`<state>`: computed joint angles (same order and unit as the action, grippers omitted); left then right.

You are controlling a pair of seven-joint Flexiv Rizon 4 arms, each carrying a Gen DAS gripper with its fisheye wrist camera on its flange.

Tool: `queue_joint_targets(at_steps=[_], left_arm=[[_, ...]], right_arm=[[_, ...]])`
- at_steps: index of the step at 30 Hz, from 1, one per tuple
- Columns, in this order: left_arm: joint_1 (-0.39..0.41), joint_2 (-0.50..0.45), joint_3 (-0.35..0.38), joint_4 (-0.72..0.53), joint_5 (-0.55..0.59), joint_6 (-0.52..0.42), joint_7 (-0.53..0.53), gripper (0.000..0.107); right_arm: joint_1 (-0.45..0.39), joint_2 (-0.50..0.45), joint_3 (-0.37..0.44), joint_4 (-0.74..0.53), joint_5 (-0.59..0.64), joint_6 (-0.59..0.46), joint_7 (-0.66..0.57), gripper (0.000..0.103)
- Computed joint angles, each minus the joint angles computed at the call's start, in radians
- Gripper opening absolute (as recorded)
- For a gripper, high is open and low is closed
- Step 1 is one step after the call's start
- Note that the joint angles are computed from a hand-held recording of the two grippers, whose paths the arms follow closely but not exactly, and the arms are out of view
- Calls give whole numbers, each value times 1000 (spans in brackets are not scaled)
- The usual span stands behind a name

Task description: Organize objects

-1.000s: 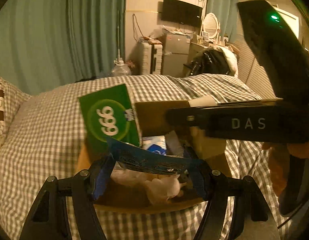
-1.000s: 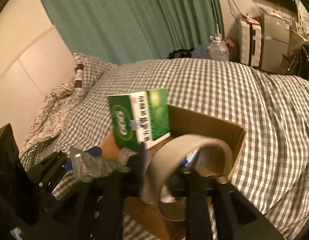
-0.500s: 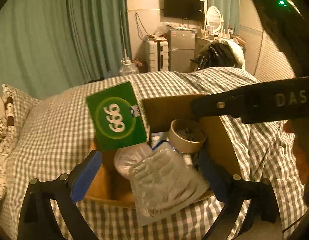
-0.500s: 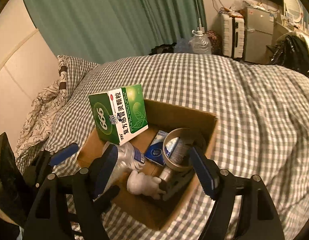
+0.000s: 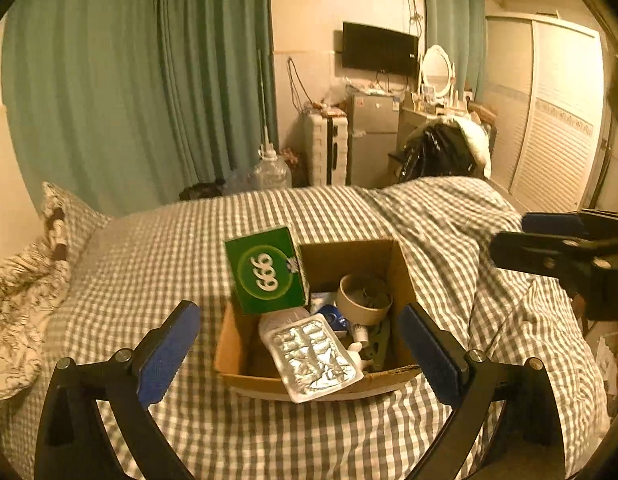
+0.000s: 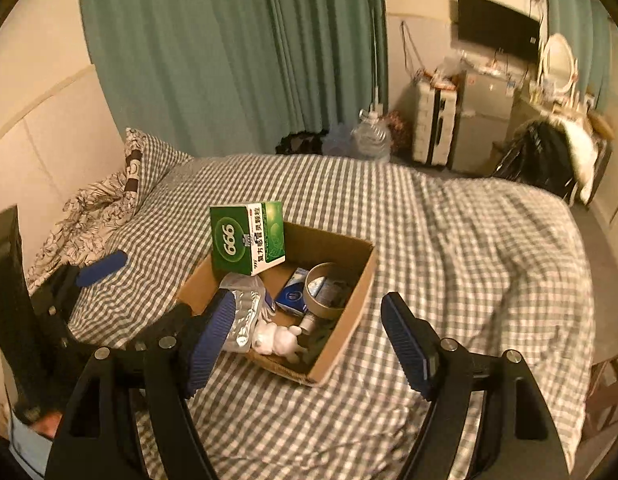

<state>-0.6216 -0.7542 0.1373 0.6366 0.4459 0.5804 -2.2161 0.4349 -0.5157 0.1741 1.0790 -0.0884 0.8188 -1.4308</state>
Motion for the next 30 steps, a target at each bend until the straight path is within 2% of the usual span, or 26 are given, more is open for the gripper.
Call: queue_joint_targets(at_steps=[2, 6, 9, 14, 16, 18, 21, 24, 26, 27, 28, 30], left_arm=[[-14, 35, 14, 32, 21, 6, -18, 103], [-56, 123, 47, 122, 109, 31, -92, 103], [-68, 175, 42, 174, 160, 39, -135, 103], [-100, 256, 38, 249, 280, 50, -217, 103], [-137, 281, 54, 268, 368, 29, -296, 103], [-171, 307, 64, 304, 452, 28, -381, 103], [-195, 342, 54, 368, 535, 27, -453, 103], [-216, 350, 46, 416, 612, -16, -546, 103], [-204, 350, 29, 440, 629, -23, -599, 103], [-189, 352, 17, 454, 626, -11, -618, 103], [-164, 352, -2, 470, 606, 13, -619, 103], [-140, 349, -27, 486, 606, 13, -610, 103]], right_arm=[[9, 49, -11, 69, -28, 49, 11, 76], [33, 161, -47, 243, -138, 201, 86, 86], [56, 230, -87, 365, -282, 315, 217, 89], [91, 310, -169, 513, -639, 469, 531, 102], [97, 324, -202, 541, -797, 509, 686, 103], [90, 334, -209, 561, -897, 519, 800, 103], [64, 340, -224, 608, -1072, 588, 1011, 103], [30, 316, -230, 630, -1220, 660, 1190, 103], [9, 300, -256, 624, -1434, 688, 1403, 103], [1, 294, -255, 620, -1514, 672, 1472, 103], [-6, 276, -252, 604, -1591, 651, 1517, 103], [-15, 253, -231, 597, -1596, 622, 1488, 103]])
